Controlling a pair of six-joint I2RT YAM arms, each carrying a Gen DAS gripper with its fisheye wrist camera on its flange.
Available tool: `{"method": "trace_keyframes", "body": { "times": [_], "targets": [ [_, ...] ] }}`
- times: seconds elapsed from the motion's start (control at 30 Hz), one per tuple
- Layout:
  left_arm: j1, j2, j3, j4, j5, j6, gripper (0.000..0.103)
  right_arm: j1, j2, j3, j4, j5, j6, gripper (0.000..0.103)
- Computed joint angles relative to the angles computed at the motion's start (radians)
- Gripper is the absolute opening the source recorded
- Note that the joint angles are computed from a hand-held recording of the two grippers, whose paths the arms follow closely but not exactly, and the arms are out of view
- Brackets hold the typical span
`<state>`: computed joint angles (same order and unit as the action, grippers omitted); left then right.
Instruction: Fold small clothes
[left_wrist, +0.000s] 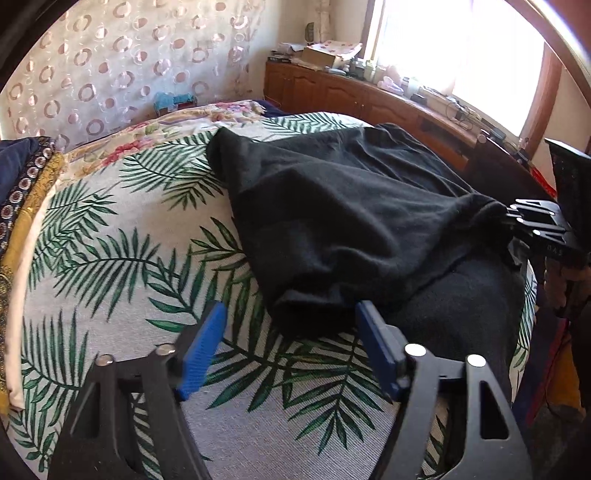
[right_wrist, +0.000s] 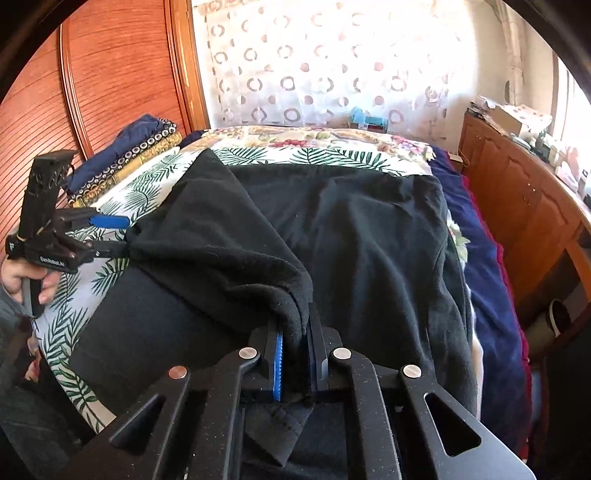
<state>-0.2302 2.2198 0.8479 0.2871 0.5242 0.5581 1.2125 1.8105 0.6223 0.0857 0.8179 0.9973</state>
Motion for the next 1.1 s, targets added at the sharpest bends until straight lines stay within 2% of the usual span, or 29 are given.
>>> {"method": "trace_keyframes", "body": {
  "times": [0.03,0.1,0.23,0.27,0.5,0.73,0.9,1.07,1.1],
  "targets": [
    [-0.001,0.003,-0.001,0.006,0.003,0.002,0.064,0.003,0.007,0.005,-0.003,0.001,0.005,0.010],
    [-0.004,0.002,-0.003,0.015,0.000,0.002,0.050,0.000,0.022,0.015,-0.011,-0.002,0.012,0.010],
    [-0.006,0.005,0.011,0.000,0.004,0.001,0.011,-0.019,0.032,0.019,-0.001,-0.012,0.004,0.010],
    [-0.007,-0.002,0.000,0.017,0.005,-0.003,0.008,-0.020,0.031,0.017,0.007,-0.012,0.004,0.009],
    [-0.003,-0.131,-0.066,0.061,0.067,-0.056,0.006,0.022,-0.006,-0.010,0.022,0.046,0.023,0.008],
    [-0.048,-0.276,-0.063,0.069,0.096,-0.131,0.006,0.110,-0.034,0.013,-0.073,0.128,0.112,0.008],
    [-0.111,-0.321,-0.012,0.076,0.097,-0.192,0.006,0.194,-0.052,0.048,-0.234,0.197,0.254,0.008],
    [-0.205,-0.290,0.081,0.076,0.058,-0.246,0.006,0.298,-0.045,0.120,-0.557,0.258,0.562,0.008],
    [-0.234,-0.268,0.114,0.073,0.036,-0.251,0.006,0.307,-0.039,0.128,-0.593,0.257,0.602,0.008]
  ]
}}
